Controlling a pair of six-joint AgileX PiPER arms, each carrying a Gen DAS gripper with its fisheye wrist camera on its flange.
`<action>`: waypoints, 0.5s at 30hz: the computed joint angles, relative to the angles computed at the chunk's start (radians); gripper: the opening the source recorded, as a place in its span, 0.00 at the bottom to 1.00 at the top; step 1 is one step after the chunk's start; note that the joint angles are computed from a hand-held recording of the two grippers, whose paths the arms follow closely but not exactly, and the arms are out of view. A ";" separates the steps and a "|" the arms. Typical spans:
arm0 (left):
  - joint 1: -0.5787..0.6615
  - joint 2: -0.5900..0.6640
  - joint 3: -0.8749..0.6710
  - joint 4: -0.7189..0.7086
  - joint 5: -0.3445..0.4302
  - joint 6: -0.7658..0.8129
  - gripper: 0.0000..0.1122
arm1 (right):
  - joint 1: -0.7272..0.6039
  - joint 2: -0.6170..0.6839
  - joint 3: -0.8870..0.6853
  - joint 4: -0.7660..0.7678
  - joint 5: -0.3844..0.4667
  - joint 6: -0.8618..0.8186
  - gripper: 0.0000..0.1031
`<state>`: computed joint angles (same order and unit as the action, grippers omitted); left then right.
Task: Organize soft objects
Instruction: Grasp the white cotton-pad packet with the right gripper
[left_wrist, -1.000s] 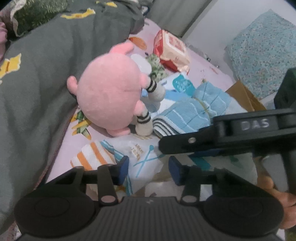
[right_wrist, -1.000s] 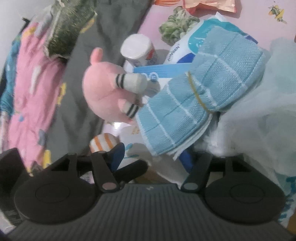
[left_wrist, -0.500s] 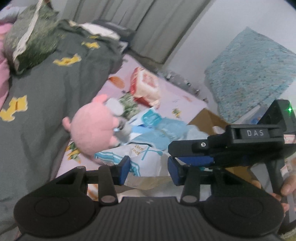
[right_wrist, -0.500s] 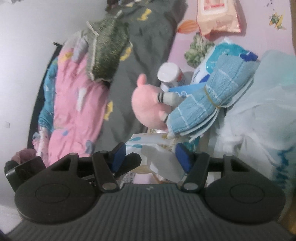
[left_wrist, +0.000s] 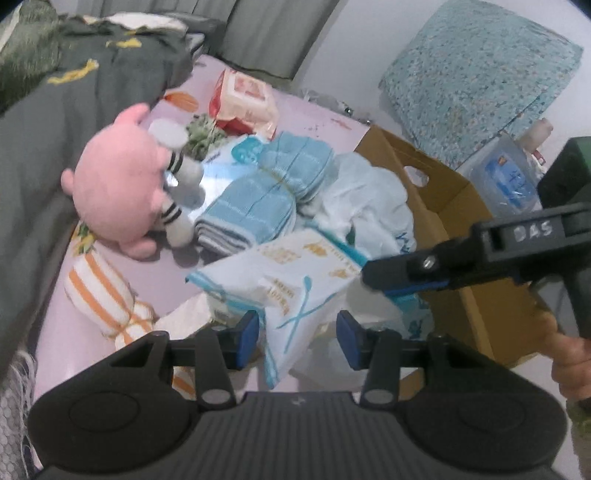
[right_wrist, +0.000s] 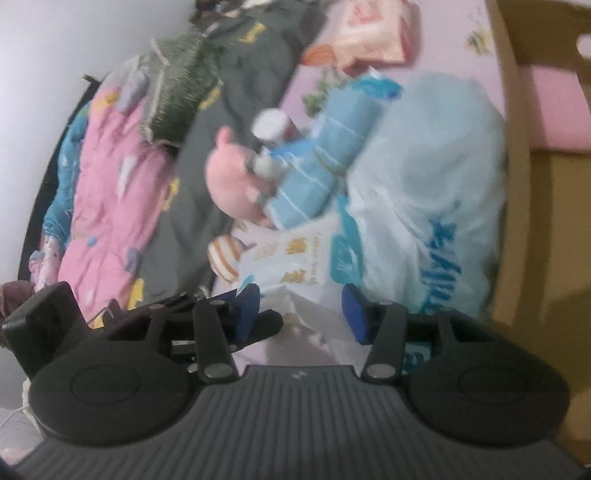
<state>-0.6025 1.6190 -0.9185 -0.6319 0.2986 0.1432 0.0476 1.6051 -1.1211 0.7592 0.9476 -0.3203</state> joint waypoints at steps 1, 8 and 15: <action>0.006 0.006 -0.004 -0.015 0.008 0.015 0.42 | -0.003 -0.001 0.003 0.000 -0.005 -0.006 0.46; 0.091 0.025 0.016 -0.322 0.088 0.304 0.48 | 0.038 0.015 -0.050 -0.064 -0.045 0.024 0.46; 0.118 -0.029 -0.003 -0.181 0.090 0.203 0.51 | 0.044 0.018 -0.035 -0.045 -0.049 0.046 0.45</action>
<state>-0.4848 1.5904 -0.9212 -0.8126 0.3889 0.3459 0.0914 1.6235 -1.1563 0.7143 0.8990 -0.2739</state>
